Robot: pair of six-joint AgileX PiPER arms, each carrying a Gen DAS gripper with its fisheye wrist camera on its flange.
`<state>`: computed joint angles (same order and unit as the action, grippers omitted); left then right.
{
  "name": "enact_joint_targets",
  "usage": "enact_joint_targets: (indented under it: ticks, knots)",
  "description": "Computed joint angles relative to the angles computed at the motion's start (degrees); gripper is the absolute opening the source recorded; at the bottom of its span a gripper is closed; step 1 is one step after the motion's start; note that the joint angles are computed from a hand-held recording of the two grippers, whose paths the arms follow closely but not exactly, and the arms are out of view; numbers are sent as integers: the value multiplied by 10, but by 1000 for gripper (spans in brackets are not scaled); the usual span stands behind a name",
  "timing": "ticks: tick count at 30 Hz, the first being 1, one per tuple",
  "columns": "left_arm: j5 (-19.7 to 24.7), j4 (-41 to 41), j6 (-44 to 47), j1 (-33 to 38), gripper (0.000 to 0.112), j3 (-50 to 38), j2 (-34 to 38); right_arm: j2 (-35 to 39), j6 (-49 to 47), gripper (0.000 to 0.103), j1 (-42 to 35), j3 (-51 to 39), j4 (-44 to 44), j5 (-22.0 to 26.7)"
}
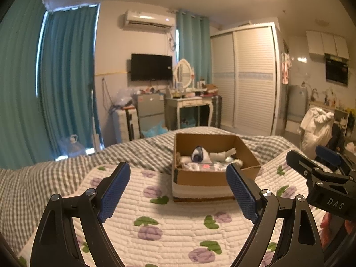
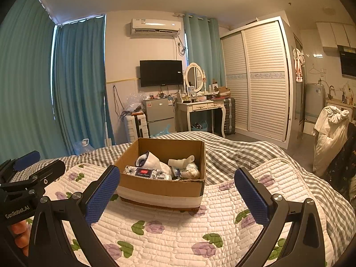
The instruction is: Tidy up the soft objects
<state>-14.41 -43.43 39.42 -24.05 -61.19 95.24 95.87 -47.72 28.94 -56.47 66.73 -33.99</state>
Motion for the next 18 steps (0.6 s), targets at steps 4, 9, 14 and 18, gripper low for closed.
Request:
enact_joint_targets:
  ticks: [4, 9, 14, 18]
  knots:
    - [5, -8, 10, 2, 89, -3, 2, 0, -5, 103, 1, -2, 7, 0]
    - [6, 10, -8, 6, 89, -1, 3, 0, -9, 103, 4, -4, 13, -1]
    - [4, 10, -6, 6, 89, 0, 3, 0, -8, 103, 4, -3, 12, -1]
    - [3, 9, -6, 6, 89, 1, 3, 0, -7, 103, 4, -3, 11, 0]
